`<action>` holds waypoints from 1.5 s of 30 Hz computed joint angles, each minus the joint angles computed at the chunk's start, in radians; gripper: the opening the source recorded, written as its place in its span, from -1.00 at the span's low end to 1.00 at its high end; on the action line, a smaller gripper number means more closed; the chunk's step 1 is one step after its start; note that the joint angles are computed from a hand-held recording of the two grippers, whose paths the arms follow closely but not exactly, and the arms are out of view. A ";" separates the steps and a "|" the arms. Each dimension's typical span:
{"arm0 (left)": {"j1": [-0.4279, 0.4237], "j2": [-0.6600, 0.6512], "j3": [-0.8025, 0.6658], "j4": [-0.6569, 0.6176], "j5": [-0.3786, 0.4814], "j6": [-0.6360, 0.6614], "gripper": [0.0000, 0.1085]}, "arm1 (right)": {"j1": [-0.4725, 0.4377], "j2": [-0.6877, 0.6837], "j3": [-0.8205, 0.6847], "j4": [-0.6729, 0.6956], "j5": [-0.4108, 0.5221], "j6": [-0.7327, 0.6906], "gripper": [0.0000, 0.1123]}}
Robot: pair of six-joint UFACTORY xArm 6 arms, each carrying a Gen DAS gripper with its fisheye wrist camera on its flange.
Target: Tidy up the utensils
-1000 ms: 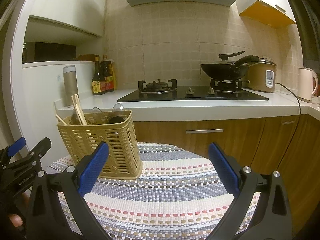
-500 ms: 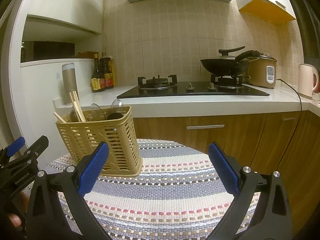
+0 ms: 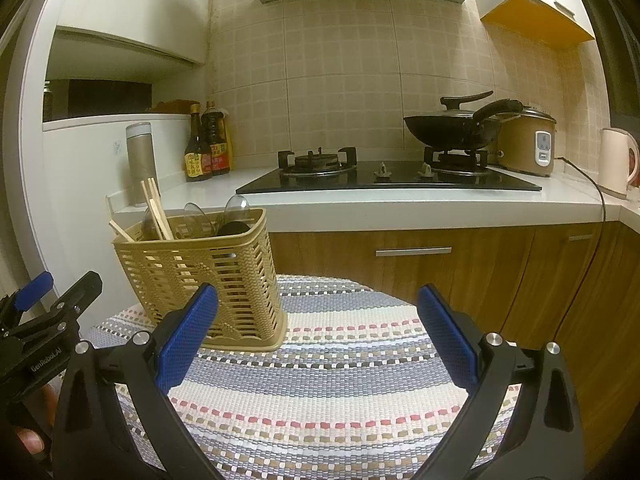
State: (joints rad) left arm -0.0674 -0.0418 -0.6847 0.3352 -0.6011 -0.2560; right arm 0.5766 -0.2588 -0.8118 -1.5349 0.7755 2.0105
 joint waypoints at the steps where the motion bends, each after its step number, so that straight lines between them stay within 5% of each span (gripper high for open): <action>1: -0.002 0.000 0.001 -0.006 -0.001 0.005 0.75 | -0.001 -0.001 0.001 0.001 -0.001 -0.001 0.69; 32: 0.024 0.009 -0.025 0.091 0.022 -0.077 0.76 | -0.016 0.019 -0.011 0.018 -0.042 -0.021 0.69; 45: 0.000 0.002 0.002 0.007 -0.016 0.012 0.75 | -0.012 0.037 -0.023 0.024 -0.043 -0.041 0.69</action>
